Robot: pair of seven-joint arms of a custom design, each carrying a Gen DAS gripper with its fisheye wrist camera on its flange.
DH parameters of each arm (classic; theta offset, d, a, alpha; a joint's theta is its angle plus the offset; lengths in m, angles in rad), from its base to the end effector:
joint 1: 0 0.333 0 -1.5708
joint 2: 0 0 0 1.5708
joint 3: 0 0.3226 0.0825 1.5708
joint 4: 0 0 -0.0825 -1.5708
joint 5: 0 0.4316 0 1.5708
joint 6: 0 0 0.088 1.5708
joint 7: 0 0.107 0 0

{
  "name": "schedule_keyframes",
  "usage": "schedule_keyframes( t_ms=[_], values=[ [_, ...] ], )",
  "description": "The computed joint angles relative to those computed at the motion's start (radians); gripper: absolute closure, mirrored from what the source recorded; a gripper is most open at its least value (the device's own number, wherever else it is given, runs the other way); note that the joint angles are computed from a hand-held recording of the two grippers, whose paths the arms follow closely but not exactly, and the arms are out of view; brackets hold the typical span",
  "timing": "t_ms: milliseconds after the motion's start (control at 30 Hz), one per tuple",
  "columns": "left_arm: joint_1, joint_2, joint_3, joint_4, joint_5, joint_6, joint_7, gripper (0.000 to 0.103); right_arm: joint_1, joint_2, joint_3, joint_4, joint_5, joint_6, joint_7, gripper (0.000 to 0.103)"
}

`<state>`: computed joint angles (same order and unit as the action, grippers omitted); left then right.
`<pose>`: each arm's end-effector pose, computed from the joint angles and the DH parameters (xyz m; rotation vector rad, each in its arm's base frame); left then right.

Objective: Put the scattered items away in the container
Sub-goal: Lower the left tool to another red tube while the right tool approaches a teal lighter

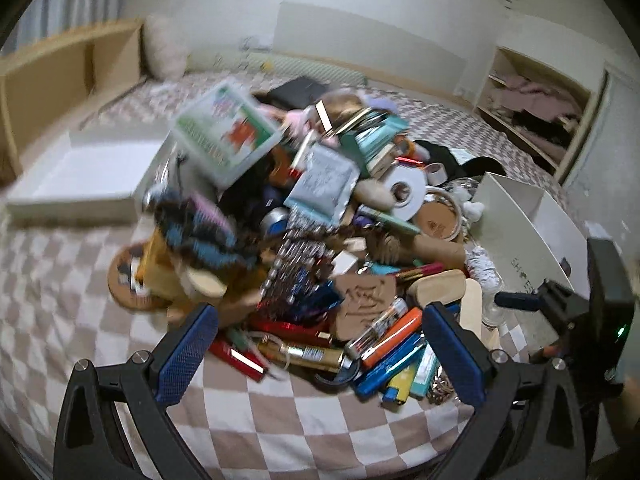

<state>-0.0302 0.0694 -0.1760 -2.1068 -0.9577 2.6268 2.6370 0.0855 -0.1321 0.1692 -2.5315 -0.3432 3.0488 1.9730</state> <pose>0.6174 -0.1080 0.4054 -1.3982 2.4087 -1.0947 0.4999 0.1571 0.3647 -1.9931 1.6466 -0.5707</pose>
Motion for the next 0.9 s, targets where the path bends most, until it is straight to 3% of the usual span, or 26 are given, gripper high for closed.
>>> schedule_keyframes(
  t_ms=[100, 300, 467, 600, 900],
  values=[
    [0.012, 0.026, 0.009, 0.012, 0.034, -0.028, -0.098, 0.0, 0.044, 0.034, -0.034, 0.015, 0.06, -0.007, -0.107, 0.0],
    [0.042, 0.059, -0.001, 0.02, 0.034, -0.045, -0.157, 0.0, 0.137, 0.087, -0.096, 0.046, 0.289, -0.031, -0.407, 0.0],
    [0.062, 0.074, -0.006, 0.036, 0.047, -0.095, -0.181, 0.0, 0.155, 0.121, -0.103, 0.072, 0.357, -0.053, -0.509, 0.0],
    [0.079, 0.095, -0.005, 0.073, 0.078, -0.186, -0.184, 0.0, 0.17, 0.141, -0.103, 0.086, 0.481, -0.062, -0.632, 0.0],
    [0.093, 0.118, -0.013, 0.151, 0.173, -0.323, -0.134, 0.0, 0.175, 0.172, -0.101, 0.105, 0.564, -0.06, -0.73, 0.0]
  ],
)
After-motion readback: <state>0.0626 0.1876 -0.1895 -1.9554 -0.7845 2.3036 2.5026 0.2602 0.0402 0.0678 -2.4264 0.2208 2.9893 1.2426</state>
